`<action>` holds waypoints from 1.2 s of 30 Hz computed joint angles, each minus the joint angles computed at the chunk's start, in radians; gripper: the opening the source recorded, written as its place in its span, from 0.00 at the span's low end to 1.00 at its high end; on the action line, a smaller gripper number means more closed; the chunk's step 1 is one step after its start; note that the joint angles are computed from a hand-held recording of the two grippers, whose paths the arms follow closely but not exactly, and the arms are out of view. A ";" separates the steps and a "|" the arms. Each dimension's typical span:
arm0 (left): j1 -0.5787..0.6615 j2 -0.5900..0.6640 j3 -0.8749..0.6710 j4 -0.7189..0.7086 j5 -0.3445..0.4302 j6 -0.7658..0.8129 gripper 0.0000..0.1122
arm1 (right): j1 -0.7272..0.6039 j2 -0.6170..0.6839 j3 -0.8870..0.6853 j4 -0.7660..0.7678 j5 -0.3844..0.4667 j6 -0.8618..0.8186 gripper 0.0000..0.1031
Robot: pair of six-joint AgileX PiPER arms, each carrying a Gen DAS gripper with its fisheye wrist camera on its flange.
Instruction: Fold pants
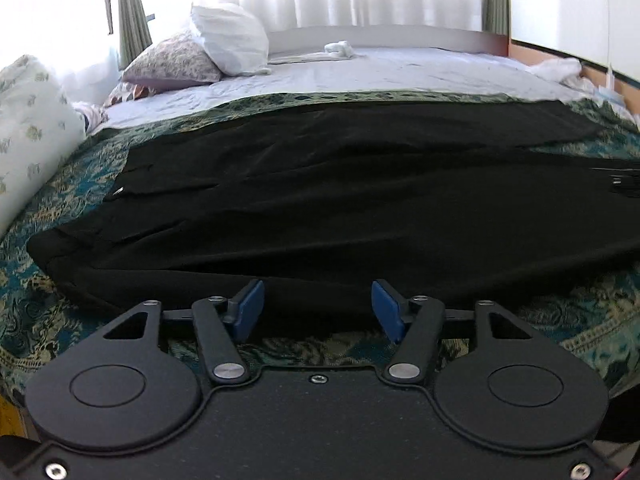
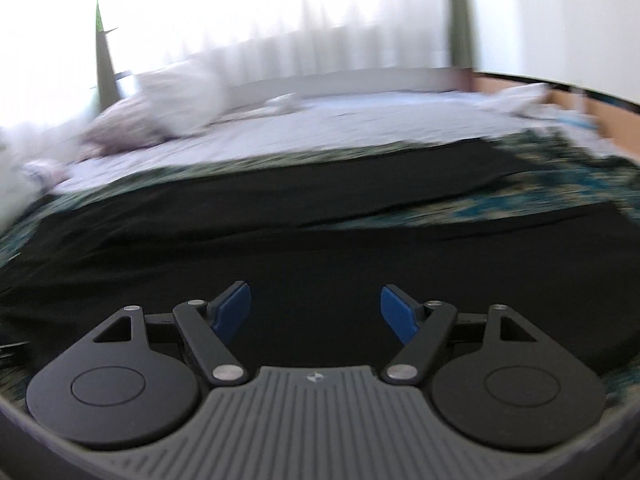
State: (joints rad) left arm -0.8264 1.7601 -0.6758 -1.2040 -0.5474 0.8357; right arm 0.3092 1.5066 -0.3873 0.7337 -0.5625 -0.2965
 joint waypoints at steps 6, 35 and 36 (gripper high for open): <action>-0.029 0.037 -0.007 -0.079 0.013 0.071 0.53 | 0.166 0.101 -0.072 0.078 -0.007 -0.012 0.81; 0.340 0.128 -0.464 -0.387 0.315 0.594 0.66 | 0.009 0.042 -0.373 0.811 0.262 -0.903 0.86; 0.347 0.152 -0.490 -0.407 0.333 0.622 0.62 | -0.029 0.071 -0.434 0.904 0.295 -1.003 0.86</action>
State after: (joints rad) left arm -0.4792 1.9120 -1.1654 -1.6109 -0.2143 1.4579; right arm 0.2802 1.5771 -0.8213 1.6378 -0.2675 -1.2999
